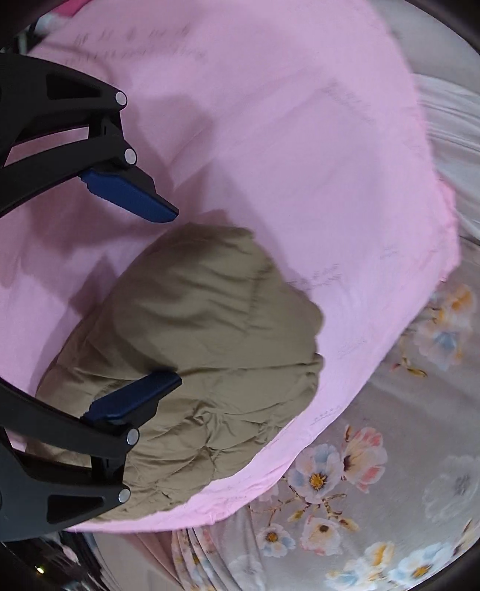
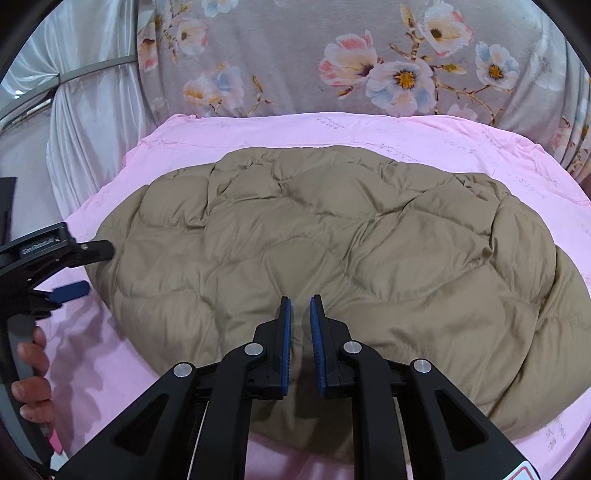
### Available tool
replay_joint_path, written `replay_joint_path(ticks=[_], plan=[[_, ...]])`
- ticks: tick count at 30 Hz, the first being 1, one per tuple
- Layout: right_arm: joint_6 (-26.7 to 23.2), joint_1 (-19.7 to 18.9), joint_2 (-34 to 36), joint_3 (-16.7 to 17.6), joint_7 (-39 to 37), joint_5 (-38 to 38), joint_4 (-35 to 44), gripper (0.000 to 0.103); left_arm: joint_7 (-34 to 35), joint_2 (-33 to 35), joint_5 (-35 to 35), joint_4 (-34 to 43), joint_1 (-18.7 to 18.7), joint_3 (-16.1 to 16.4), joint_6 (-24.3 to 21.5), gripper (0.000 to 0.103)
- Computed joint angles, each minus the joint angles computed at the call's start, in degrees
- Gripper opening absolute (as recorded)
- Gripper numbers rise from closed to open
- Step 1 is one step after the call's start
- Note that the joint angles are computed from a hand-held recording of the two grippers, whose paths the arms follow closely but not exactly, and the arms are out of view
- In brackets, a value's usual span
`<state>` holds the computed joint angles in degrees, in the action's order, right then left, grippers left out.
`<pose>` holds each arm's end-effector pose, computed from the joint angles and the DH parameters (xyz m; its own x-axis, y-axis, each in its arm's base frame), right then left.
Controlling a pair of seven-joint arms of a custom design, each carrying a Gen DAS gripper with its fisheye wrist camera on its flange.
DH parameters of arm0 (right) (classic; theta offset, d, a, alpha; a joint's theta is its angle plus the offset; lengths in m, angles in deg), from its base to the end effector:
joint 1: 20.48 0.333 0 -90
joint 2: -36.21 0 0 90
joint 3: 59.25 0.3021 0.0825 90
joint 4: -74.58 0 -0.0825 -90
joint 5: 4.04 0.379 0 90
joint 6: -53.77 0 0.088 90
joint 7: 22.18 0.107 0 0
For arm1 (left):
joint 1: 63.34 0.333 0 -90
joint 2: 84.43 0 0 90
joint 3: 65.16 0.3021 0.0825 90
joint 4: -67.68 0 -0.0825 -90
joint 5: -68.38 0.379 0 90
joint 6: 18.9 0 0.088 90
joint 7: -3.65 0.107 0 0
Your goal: Fold large clothes
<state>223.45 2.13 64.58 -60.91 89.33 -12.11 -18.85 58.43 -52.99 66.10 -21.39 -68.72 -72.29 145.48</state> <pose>0.6674 0.2697 0.4229 0.1880 -0.9715 -0.1446 -0.6837 -0.0237 -0.7294 0.7205 -0.1387 0.4124 0.2699 -0.8351 0.4793 -0.6912 -0.5146 -0.5074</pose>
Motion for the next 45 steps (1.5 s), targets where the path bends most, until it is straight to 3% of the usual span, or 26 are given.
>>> replay_joint_path(ticks=[2,3,5,10,13,14,17,20,24,26,30,37,41,45], plan=[[0.1,-0.7,-0.6,0.9,-0.6,0.8,-0.6,0.014,2.6,2.3,-3.5,2.1,2.7,-3.7,-0.8,0.081],[0.3,-1.1,-1.0,1.5,-1.1,1.2,-1.1,0.014,2.8,3.1,-4.3,2.8,2.8,-4.1,-0.4,0.082],[-1.0,-0.9,-0.9,1.4,-1.5,1.3,-0.6,0.014,2.3,4.0,-4.1,3.7,1.6,-3.0,0.4,0.088],[-1.9,-1.3,0.1,1.9,-1.9,2.2,0.3,0.014,2.1,8.1,-2.5,10.3,-0.4,-1.7,-2.2,0.084],[-1.8,-1.3,0.8,1.9,-2.0,2.5,0.6,0.014,2.2,8.8,-1.8,11.8,-0.9,-1.5,-2.4,0.061],[-1.8,-1.9,0.9,2.4,-2.6,3.0,0.8,0.014,3.3,8.6,-2.2,11.2,-0.3,-2.5,-1.3,0.048],[-1.6,-4.7,1.4,5.7,-5.5,6.4,0.9,0.014,7.5,7.0,-3.1,9.7,1.3,-4.9,1.0,0.026],[-1.7,-5.8,1.2,6.9,-7.4,8.9,0.7,0.013,11.1,4.1,-3.0,7.3,1.1,-5.8,3.8,0.018],[-0.9,-7.3,-1.0,8.6,-9.3,12.2,-2.0,0.012,14.9,-0.6,-2.0,3.2,0.0,-5.9,8.3,0.015],[-0.1,-10.5,-3.0,12.4,-13.0,16.3,-4.3,0.008,16.1,-2.7,-2.3,1.0,0.2,-6.2,10.1,0.015],[-2.8,-16.0,-4.9,18.2,-20.9,26.0,-5.1,0.003,14.9,-6.1,-1.0,-2.3,-1.4,-2.7,10.7,0.015],[-16.4,-12.4,0.7,14.9,-22.6,31.0,5.7,0.001,14.4,-9.5,-0.4,-6.3,-0.9,-2.1,10.7,0.014],[-17.1,-10.6,3.9,13.9,-23.7,31.7,9.7,0.0,19.2,-10.2,-1.1,-6.4,0.9,-6.5,12.8,0.014],[-16.9,-11.1,6.1,14.9,-25.7,34.4,11.9,0.0,24.0,-8.6,-1.5,-3.6,0.7,-9.7,12.9,0.014]])
